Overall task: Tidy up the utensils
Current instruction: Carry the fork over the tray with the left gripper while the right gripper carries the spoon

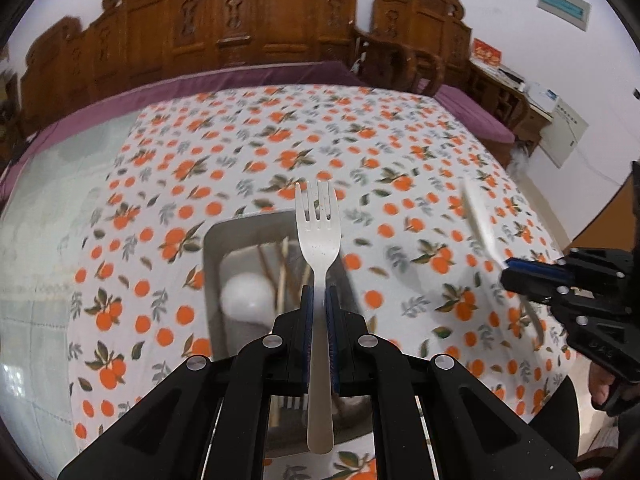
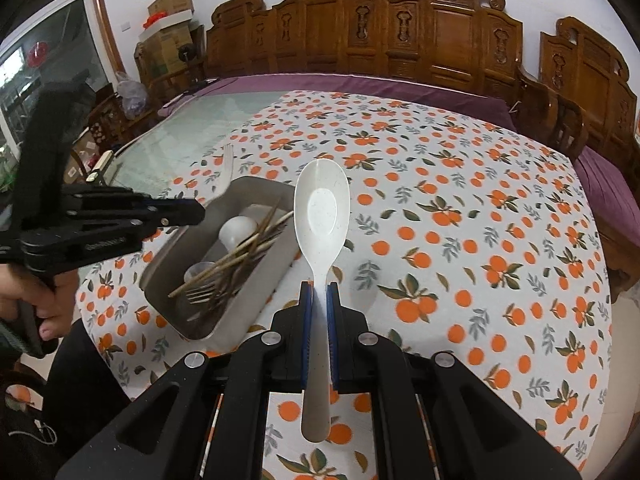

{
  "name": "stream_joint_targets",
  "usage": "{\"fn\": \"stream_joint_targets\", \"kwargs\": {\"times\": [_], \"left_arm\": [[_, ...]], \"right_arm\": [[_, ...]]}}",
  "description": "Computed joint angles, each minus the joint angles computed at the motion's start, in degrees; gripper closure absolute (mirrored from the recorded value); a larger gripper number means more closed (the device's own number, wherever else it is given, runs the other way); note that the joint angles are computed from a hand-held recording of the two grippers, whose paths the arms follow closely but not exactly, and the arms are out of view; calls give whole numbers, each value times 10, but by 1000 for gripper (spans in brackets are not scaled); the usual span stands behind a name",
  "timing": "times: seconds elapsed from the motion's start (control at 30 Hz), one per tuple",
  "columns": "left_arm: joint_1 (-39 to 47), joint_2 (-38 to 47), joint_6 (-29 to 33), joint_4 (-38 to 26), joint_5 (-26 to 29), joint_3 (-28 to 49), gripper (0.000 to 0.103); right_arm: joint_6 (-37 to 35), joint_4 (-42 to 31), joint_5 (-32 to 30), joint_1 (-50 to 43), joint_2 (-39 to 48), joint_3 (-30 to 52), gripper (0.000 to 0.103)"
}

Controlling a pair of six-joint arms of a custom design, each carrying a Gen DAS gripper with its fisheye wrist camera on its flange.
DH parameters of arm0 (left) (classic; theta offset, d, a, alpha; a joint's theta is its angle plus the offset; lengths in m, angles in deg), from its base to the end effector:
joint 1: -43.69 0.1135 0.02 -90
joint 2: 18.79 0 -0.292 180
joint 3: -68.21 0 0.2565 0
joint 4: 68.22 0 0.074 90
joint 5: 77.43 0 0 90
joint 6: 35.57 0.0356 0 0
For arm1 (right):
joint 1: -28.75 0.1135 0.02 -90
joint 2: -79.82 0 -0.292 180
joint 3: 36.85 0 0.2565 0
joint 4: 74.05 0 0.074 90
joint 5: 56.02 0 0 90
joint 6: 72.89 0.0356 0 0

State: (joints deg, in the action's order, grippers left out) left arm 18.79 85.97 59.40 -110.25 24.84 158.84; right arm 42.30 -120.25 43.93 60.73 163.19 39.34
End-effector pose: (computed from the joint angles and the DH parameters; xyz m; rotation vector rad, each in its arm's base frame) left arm 0.3630 -0.1768 0.2429 0.7427 2.4586 -0.4069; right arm 0.2627 0.1568 0.2840 -0.0759 2.4928 0.2041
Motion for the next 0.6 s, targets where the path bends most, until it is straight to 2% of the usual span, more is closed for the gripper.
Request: {"fn": "stream_joint_targets", "kwargs": {"times": [0.6], "left_arm": [[24, 70, -7, 17, -12, -4, 95]], "right_arm": [[11, 15, -10, 22, 51, 34, 94]]}}
